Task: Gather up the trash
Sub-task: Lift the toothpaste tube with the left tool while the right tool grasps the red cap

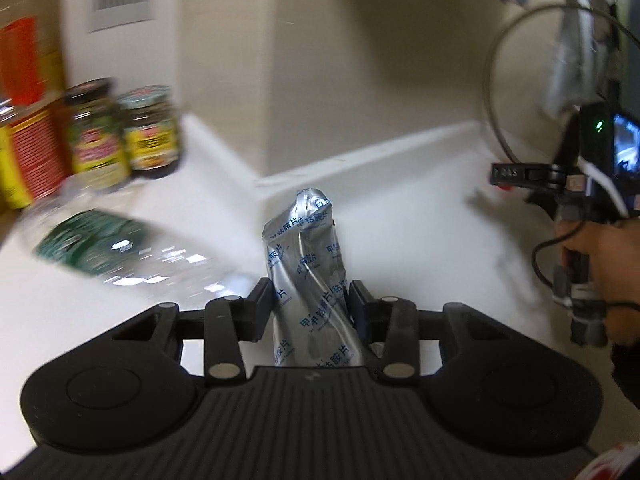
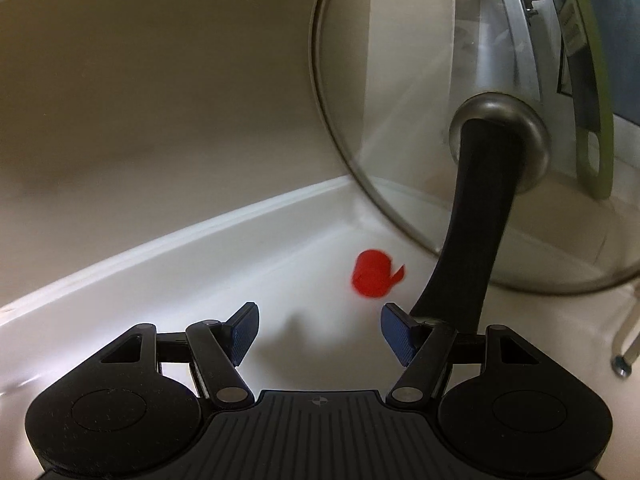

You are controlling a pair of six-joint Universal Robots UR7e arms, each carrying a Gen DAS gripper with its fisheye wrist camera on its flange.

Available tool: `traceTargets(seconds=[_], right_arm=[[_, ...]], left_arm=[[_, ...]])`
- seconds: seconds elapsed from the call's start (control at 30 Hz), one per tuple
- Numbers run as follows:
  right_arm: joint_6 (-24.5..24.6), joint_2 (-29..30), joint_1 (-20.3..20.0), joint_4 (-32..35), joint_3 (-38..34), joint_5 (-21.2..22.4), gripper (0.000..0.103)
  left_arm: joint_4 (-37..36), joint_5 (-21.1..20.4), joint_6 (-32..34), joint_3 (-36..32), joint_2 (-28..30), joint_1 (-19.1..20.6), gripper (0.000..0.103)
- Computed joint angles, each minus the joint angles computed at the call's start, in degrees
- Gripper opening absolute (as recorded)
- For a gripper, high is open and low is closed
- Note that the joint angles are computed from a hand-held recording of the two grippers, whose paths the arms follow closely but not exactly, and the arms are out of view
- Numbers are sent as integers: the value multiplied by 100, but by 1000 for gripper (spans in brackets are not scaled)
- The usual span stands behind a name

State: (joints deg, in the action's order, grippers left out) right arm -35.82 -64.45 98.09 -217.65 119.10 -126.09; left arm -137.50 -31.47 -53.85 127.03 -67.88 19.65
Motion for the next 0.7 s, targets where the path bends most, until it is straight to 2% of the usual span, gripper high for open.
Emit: traceTargets(seconds=[0.07, 0.2, 0.33, 0.43, 0.57, 0.7], right_arm=[[-130, 197, -40, -23, -247, -169, 68], [-415, 465, -128, -138, -583, -235, 68], [-682, 698, -153, -367, -816, -332, 68], [-550, 860, -159, -452, -1002, -498, 66], [-297, 979, -170, -407, -1193, -683, 52], [-175, 1092, -162, -452, -1385, -884, 51]], left_arm=[[455, 131, -498, 82, -233, -83, 37], [1265, 367, -1316, 204, -653, -207, 37], [1837, 457, -1828, 231, -922, -229, 37], [2010, 487, -1927, 223, -1003, -195, 37], [2029, 506, -1861, 213, -1025, -156, 37], [2074, 508, -1855, 209, -1048, -121, 37]])
